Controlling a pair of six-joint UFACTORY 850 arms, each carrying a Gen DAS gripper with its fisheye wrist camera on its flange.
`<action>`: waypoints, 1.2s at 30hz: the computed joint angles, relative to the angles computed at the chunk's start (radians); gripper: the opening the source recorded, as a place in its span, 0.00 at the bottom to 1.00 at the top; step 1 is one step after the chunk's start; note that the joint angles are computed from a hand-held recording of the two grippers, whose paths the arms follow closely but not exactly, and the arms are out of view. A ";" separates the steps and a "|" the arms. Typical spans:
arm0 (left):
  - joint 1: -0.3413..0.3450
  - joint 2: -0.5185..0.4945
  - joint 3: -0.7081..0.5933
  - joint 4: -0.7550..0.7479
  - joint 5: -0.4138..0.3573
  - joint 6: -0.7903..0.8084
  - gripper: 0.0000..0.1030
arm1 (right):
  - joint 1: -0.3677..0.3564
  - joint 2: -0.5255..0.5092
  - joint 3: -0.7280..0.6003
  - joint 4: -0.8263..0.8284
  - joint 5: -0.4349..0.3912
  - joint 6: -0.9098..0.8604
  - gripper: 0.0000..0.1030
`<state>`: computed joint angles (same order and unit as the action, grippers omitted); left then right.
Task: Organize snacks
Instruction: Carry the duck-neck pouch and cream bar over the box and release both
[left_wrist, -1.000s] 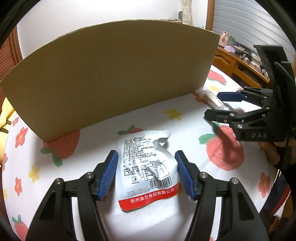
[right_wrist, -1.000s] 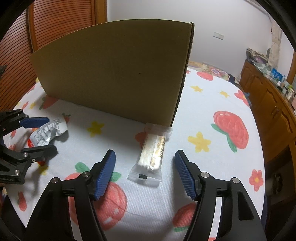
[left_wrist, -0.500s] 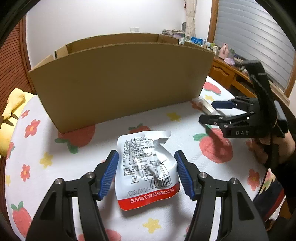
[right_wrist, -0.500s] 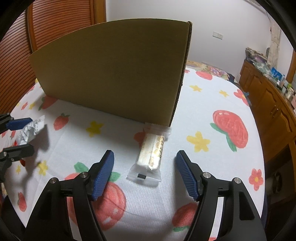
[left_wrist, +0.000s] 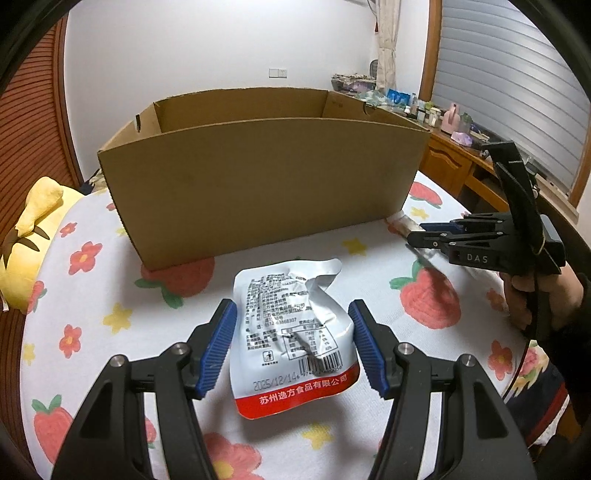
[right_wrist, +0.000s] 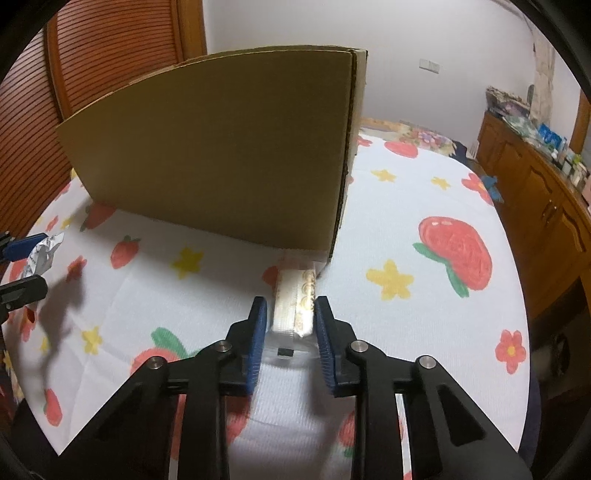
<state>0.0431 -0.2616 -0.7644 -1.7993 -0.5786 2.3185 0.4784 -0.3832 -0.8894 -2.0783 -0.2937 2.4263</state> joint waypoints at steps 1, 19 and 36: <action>0.000 0.002 0.001 -0.005 -0.001 0.005 0.61 | -0.003 0.005 0.003 -0.038 0.011 0.042 0.22; 0.025 0.063 -0.063 -0.016 -0.048 0.018 0.61 | 0.073 0.161 0.059 -0.199 -0.067 0.149 0.19; -0.002 -0.040 -0.264 -0.013 -0.003 -0.054 0.61 | 0.010 0.092 -0.121 -0.311 -0.040 0.143 0.20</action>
